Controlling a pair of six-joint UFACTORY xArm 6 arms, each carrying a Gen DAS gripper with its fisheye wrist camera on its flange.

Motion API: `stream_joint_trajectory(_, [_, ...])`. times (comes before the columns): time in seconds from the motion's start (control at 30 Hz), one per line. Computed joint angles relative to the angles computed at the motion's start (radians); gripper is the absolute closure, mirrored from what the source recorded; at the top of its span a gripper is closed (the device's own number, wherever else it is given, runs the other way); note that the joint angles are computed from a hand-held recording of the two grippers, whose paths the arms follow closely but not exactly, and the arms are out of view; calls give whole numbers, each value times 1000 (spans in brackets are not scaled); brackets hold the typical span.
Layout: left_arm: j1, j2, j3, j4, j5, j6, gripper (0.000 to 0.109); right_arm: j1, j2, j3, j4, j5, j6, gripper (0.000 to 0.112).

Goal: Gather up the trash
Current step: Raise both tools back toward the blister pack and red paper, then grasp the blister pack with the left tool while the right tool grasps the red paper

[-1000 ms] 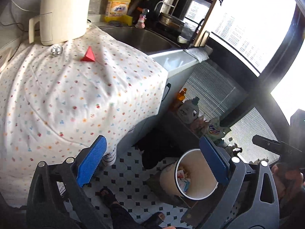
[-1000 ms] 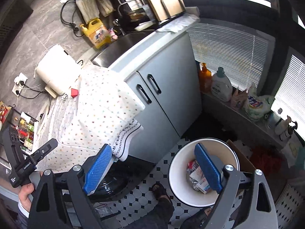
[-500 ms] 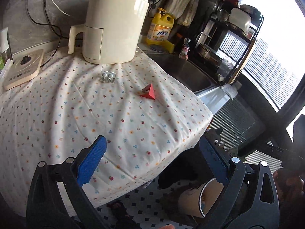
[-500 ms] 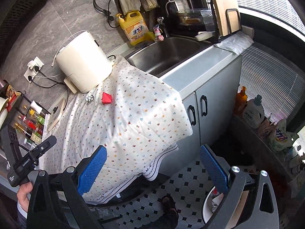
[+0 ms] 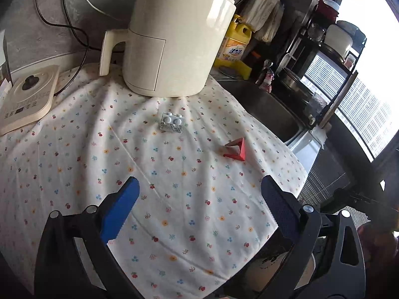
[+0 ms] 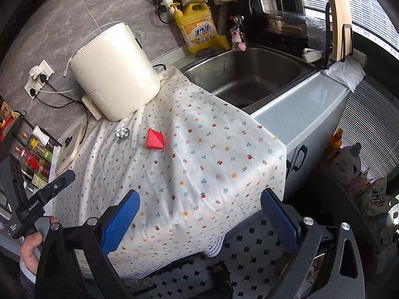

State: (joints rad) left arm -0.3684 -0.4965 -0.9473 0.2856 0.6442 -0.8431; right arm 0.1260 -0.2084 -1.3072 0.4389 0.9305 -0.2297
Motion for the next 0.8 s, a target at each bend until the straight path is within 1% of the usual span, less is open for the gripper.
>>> stream_joint_trajectory(0.13, [68, 67, -29, -118, -48, 141, 13, 43, 64, -49, -31, -34, 58, 17])
stream_joint_trajectory(0.2, [96, 111, -56, -167, -62, 205, 16, 60, 93, -70, -48, -49, 94, 17])
stream_joint_trajectory(0.3, [131, 190, -110, -234, -63, 295, 24, 81, 139, -105, -60, -56, 148, 17])
stream_joint_trajectory(0.37, [149, 251, -159, -245, -48, 322, 31, 97, 166, -127, -76, -61, 174, 18])
stream_joint_trajectory(0.43, [165, 310, -204, -269, -41, 350, 34, 110, 188, -147, -93, -61, 192, 18])
stream_joint_trajectory(0.53, [179, 387, -268, -274, -34, 370, 35, 120, 207, -164, -122, -57, 219, 18])
stream_joint_trajectory(0.7, [176, 472, -338, -257, -23, 396, 35, 129, 235, -185, -148, -48, 248, 23])
stream_joint_trajectory(0.73, [176, 487, -348, -263, -20, 402, 37, 130, 242, -193, -150, -44, 248, 23])
stream_joint_trajectory(0.77, [178, 498, -354, -283, -19, 414, 46, 133, 251, -201, -149, -41, 248, 24])
stream_joint_trajectory(0.8, [179, 504, -353, -274, -29, 409, 49, 137, 258, -207, -147, -40, 246, 25])
